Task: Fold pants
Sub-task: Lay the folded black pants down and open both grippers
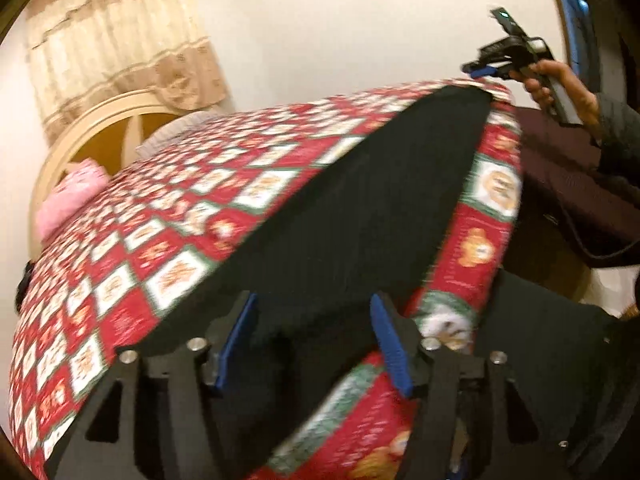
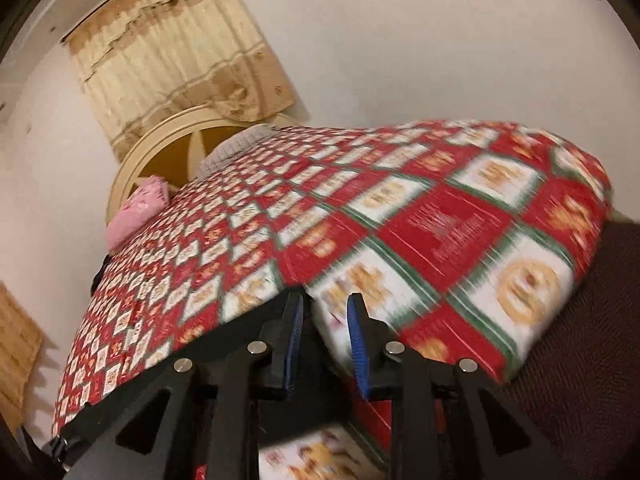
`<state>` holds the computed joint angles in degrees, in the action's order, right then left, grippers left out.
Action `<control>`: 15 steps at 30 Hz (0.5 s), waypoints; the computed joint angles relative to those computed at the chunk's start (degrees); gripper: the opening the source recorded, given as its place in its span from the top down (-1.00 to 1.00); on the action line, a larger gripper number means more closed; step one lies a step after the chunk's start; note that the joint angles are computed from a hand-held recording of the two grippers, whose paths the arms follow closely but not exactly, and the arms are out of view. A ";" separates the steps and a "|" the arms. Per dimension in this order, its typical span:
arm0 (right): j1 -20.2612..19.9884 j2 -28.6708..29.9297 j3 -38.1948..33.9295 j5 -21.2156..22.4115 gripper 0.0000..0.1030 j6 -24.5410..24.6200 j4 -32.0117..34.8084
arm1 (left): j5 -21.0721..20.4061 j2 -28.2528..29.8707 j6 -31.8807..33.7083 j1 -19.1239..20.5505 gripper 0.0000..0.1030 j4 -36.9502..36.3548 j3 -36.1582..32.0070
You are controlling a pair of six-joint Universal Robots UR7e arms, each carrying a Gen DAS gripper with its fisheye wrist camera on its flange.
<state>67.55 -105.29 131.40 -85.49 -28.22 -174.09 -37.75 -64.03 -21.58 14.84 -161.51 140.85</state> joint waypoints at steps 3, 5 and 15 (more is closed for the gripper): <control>2.34 3.43 -4.73 -3.35 0.53 2.02 7.27 | 1.54 -1.10 -3.31 1.78 -0.27 1.99 0.21; 3.00 5.90 -7.63 -4.79 0.53 3.20 11.62 | 1.10 -1.28 -3.98 3.04 -0.27 1.13 0.54; 6.30 8.29 -8.48 -5.49 0.92 -0.34 7.99 | -0.77 -0.33 -6.22 5.29 -0.28 1.52 1.18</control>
